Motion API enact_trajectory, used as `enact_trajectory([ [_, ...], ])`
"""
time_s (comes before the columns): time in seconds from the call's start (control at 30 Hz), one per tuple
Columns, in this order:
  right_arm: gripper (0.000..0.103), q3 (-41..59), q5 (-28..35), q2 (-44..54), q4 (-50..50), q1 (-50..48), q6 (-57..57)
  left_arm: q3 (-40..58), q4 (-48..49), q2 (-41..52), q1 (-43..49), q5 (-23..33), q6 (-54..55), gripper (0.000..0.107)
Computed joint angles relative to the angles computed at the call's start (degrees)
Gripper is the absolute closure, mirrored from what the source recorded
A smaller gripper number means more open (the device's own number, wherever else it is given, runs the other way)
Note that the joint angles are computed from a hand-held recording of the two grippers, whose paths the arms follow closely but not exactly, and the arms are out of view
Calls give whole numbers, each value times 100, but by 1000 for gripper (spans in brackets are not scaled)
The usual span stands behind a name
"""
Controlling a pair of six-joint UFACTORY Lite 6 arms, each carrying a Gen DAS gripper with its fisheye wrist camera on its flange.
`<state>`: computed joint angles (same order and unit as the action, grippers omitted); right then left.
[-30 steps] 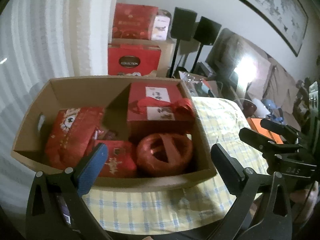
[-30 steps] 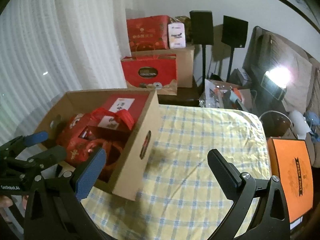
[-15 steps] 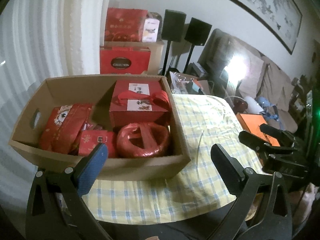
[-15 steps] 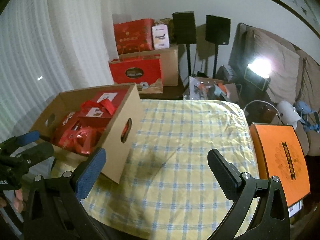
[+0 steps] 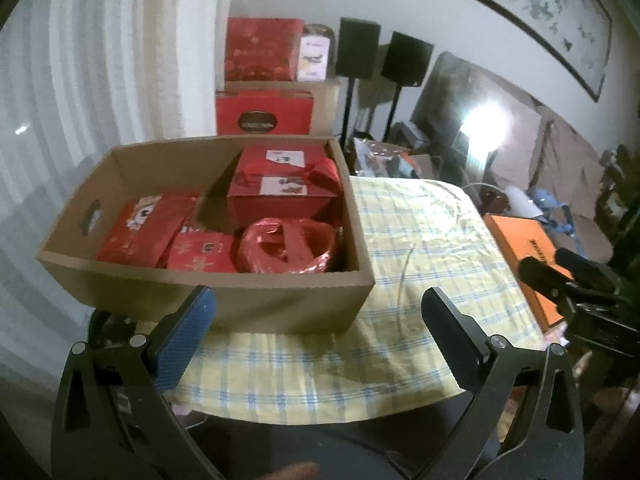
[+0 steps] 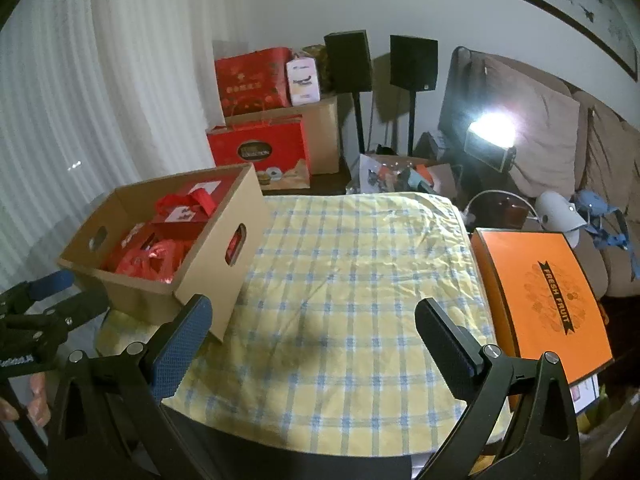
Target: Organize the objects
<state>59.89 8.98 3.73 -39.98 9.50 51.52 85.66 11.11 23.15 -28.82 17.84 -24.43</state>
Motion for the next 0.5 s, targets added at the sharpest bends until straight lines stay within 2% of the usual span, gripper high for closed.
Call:
enact_trajectory([
  [0.17,1,-300,2,-239,-244,27,295,-256,232,-124,-18,-74,-287,4],
  [0.27,1,-475,159,-421,-1351,165,1410,-419,870,-232,-122,-89,-872,4],
  [0.4,1,-643,268,-609,-1891,265,1951,-582,731,-385,-156,-143,-744,4],
  [0.5,1,-735,461,-707,-2477,394,2531,-675,1215,-468,-238,-121,-1209,4],
])
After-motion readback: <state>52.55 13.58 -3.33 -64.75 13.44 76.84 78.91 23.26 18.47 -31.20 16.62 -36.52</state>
